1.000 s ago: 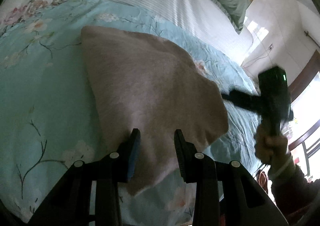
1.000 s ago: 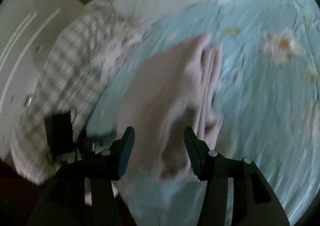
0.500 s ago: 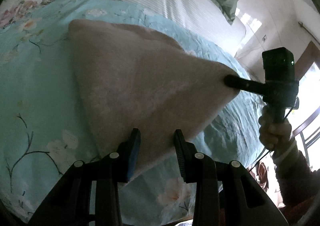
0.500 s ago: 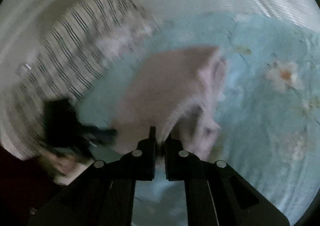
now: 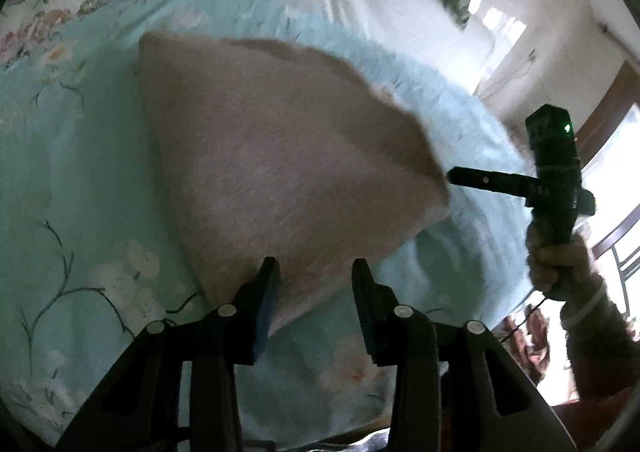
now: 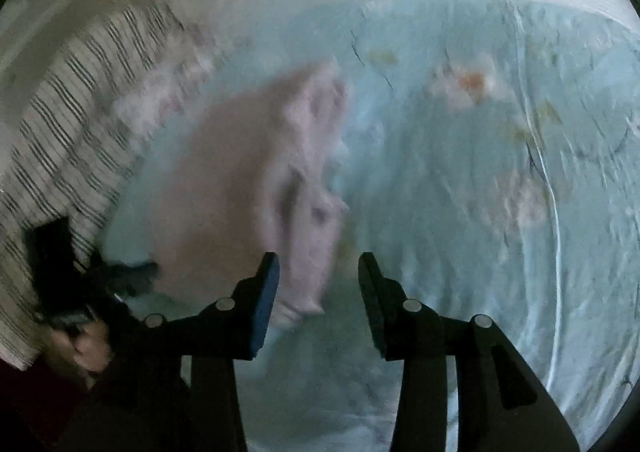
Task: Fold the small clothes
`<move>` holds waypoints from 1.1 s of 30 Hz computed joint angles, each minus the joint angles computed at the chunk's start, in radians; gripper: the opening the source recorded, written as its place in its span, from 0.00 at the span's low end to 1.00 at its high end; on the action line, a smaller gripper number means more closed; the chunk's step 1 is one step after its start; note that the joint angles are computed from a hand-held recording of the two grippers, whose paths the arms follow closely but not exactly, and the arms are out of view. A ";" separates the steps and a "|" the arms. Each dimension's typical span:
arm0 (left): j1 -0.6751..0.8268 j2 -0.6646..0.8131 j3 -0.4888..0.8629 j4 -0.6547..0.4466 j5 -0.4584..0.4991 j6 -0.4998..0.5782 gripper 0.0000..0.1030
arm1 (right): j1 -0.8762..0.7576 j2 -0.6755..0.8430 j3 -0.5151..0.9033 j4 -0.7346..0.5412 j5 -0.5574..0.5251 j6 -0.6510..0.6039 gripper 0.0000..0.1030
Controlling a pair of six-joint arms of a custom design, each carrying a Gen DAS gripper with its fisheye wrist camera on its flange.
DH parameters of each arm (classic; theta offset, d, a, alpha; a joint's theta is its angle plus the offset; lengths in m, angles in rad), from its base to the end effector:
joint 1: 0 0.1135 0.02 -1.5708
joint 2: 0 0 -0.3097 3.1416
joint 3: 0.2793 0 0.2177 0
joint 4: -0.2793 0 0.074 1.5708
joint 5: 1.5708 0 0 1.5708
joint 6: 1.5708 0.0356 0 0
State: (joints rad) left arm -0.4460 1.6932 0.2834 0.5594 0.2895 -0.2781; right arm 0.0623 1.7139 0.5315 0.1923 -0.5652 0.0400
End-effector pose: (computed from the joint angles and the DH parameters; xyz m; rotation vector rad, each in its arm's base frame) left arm 0.1958 -0.1049 0.1427 0.3443 2.4648 -0.6703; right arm 0.2544 0.0350 0.1621 -0.2439 2.4887 0.7605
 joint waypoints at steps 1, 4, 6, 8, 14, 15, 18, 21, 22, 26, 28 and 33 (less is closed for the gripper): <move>0.012 -0.016 0.006 -0.002 0.010 -0.005 0.42 | 0.008 -0.010 0.000 0.049 -0.053 0.053 0.41; 0.063 -0.026 0.082 -0.028 0.031 -0.043 0.49 | 0.093 0.050 0.030 0.209 -0.082 0.206 0.41; 0.083 0.007 0.168 -0.061 0.013 -0.074 0.49 | 0.138 0.135 0.095 0.253 -0.066 0.281 0.41; 0.087 0.046 0.235 -0.065 -0.015 -0.091 0.49 | 0.161 0.221 0.146 0.312 -0.039 0.351 0.41; 0.127 0.295 0.472 -0.179 -0.113 -0.082 0.21 | 0.157 0.467 0.349 0.216 0.081 0.348 0.24; 0.146 0.334 0.474 -0.144 -0.102 -0.090 0.17 | 0.138 0.497 0.338 0.279 0.040 0.370 0.23; 0.187 0.361 0.448 -0.067 -0.031 -0.114 0.11 | 0.100 0.516 0.317 0.335 -0.019 0.391 0.22; 0.184 0.362 0.453 -0.074 -0.046 -0.103 0.11 | 0.120 0.505 0.323 0.317 0.024 0.370 0.22; 0.178 0.357 0.457 -0.087 -0.063 -0.093 0.11 | 0.117 0.503 0.330 0.307 0.022 0.371 0.22; 0.157 0.314 0.444 -0.120 -0.095 -0.100 0.11 | 0.114 0.447 0.286 0.302 0.033 0.368 0.25; 0.158 0.270 0.402 -0.111 -0.092 -0.098 0.09 | 0.125 0.387 0.226 0.314 0.056 0.348 0.25; 0.131 0.093 0.211 -0.060 -0.055 -0.075 0.09 | 0.142 0.221 0.048 0.351 0.040 0.273 0.25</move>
State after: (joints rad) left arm -0.3149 1.7858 0.4948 0.4993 0.2345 -0.3529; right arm 0.2042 1.9349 0.5799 0.5430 -0.5252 0.3134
